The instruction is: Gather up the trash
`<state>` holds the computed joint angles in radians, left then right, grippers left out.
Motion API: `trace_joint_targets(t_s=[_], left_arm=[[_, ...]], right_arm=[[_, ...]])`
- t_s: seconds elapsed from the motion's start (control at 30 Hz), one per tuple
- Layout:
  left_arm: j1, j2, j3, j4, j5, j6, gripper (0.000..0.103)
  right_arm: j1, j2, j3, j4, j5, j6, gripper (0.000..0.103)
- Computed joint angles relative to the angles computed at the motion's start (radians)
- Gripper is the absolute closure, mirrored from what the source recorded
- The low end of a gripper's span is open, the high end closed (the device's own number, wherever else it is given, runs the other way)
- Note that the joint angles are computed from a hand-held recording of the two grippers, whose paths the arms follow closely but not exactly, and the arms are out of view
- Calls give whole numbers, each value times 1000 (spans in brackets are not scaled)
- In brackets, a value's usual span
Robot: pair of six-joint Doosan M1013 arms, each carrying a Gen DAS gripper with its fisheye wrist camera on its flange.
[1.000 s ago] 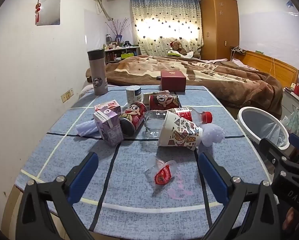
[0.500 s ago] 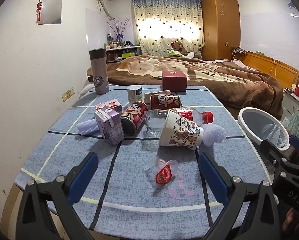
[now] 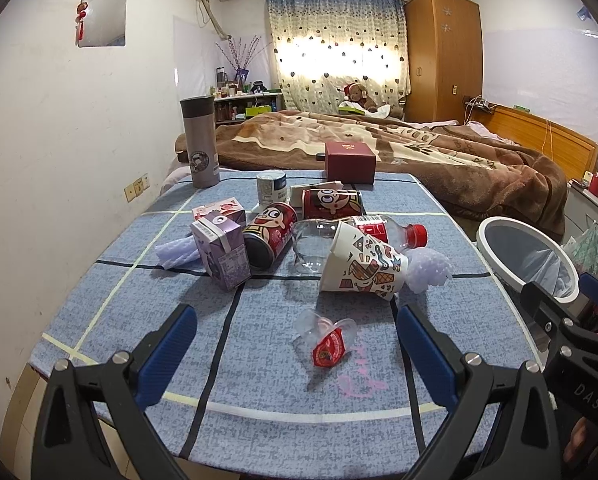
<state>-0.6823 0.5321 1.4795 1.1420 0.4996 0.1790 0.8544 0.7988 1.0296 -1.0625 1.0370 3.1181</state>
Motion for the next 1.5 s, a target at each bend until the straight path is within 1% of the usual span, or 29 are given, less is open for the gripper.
trace_joint_targets(t_s=[0.23,0.3,1.5], left_arm=[[-2,3,-5,-7,-1,13,1],[5,-3,4,-9,-12,10,1],[5,-3,5,-8,-4,-1,1]], right_arm=[[0,-1,1,3,1,-3,2],[0,-2,1,2,3,-3,2],[0,-5,6,2,6,-3,2]])
